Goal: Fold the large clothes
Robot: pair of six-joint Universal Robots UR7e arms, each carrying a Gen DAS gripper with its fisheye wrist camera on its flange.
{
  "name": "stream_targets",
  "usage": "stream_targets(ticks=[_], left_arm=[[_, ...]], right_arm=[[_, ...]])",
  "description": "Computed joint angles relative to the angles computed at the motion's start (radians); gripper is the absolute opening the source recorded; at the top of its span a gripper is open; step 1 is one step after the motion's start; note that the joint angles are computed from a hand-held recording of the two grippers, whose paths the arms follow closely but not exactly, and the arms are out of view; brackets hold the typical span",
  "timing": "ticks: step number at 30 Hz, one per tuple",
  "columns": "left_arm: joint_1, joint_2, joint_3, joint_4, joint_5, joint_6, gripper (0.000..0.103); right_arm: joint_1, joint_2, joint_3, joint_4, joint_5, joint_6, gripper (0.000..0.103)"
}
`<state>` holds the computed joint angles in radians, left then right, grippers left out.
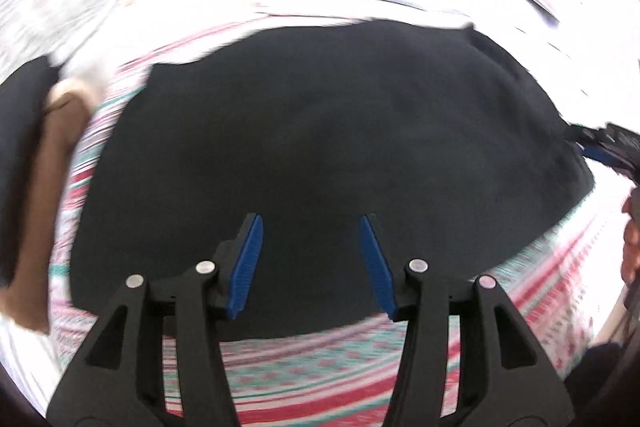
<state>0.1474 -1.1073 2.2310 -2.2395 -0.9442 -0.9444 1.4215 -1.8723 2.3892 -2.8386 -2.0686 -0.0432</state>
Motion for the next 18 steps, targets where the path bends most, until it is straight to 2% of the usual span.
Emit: stream_targets(ticks=[3, 5, 9, 12, 15, 18], left_arm=[[0.021, 0.062, -0.010, -0.090, -0.064, 0.058, 0.054], [0.041, 0.092, -0.009, -0.106, -0.056, 0.073, 0.058], [0.060, 0.104, 0.011, -0.134, -0.052, 0.058, 0.075], [0.077, 0.121, -0.008, -0.143, -0.082, 0.059, 0.076], [0.085, 0.109, -0.037, -0.094, -0.086, 0.049, 0.075], [0.086, 0.113, -0.087, -0.048, -0.032, 0.067, 0.075]], right_arm=[[0.009, 0.008, -0.007, 0.027, -0.021, 0.016, 0.082], [0.013, -0.010, 0.015, 0.031, -0.016, 0.025, 0.082], [0.007, -0.005, 0.013, 0.069, -0.003, 0.051, 0.082], [0.016, 0.019, 0.002, 0.086, -0.031, 0.070, 0.082], [0.006, 0.008, 0.009, 0.064, 0.016, 0.084, 0.082], [-0.020, -0.011, 0.012, 0.060, 0.091, 0.113, 0.082]])
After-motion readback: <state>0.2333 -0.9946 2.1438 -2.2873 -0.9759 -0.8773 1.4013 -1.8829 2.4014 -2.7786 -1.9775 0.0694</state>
